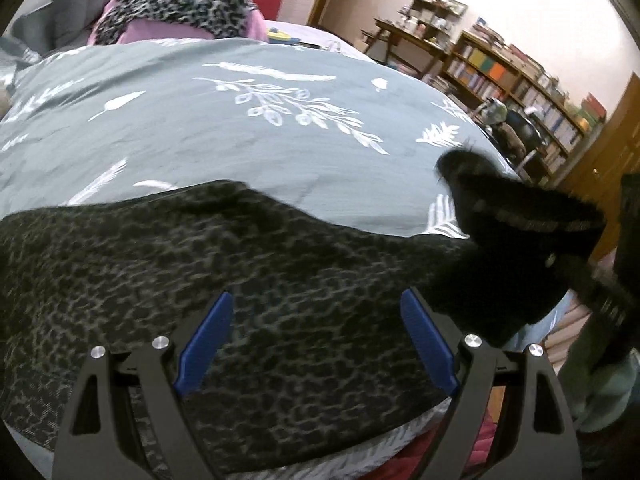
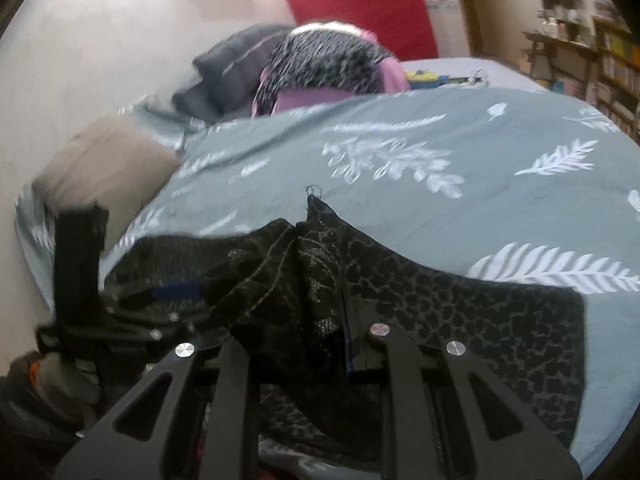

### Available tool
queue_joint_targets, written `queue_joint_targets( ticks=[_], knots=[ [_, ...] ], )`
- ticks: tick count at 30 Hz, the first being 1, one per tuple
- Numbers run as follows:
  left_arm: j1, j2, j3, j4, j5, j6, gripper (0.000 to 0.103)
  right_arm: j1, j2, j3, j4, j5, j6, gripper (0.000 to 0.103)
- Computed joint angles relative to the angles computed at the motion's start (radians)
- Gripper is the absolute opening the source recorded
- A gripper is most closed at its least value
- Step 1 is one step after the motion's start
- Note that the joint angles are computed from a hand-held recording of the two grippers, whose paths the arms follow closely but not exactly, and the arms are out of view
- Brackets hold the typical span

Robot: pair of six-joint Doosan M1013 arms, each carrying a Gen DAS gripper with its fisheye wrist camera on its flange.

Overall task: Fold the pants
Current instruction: 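Lay the folded hems onto the pants and open the right tool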

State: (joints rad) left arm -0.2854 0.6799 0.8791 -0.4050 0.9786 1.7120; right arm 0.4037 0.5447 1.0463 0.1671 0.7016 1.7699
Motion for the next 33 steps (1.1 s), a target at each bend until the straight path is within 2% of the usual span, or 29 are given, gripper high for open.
queue_joint_targets(
  ticks=[10,14,17,19,27,30,33],
  knots=[
    [0.035,-0.036,0.064,0.0,-0.064,-0.048,0.085,0.032,0.041,-0.026,0.081,0.06,-0.138,0.016],
    [0.044,-0.037,0.069,0.007,-0.063,-0.077,0.085,0.035,0.069,-0.05,0.086,0.087,-0.134,0.024],
    [0.047,-0.039,0.07,0.019,-0.058,-0.092,0.085,0.033,0.086,-0.069,0.125,0.144,-0.168,0.04],
    [0.049,-0.04,0.072,0.02,-0.057,-0.094,0.085,0.028,0.082,-0.059,0.183,0.145,-0.208,0.06],
    [0.046,-0.042,0.057,0.018,-0.044,-0.104,0.085,0.01,0.049,-0.014,0.374,0.132,-0.372,0.062],
    [0.038,-0.047,0.056,0.005,-0.035,-0.082,0.085,-0.004,0.008,0.037,0.338,0.074,-0.327,0.062],
    [0.023,-0.045,0.053,-0.015,-0.01,-0.039,0.085,-0.022,-0.02,0.069,0.259,0.027,-0.216,0.062]
  ],
)
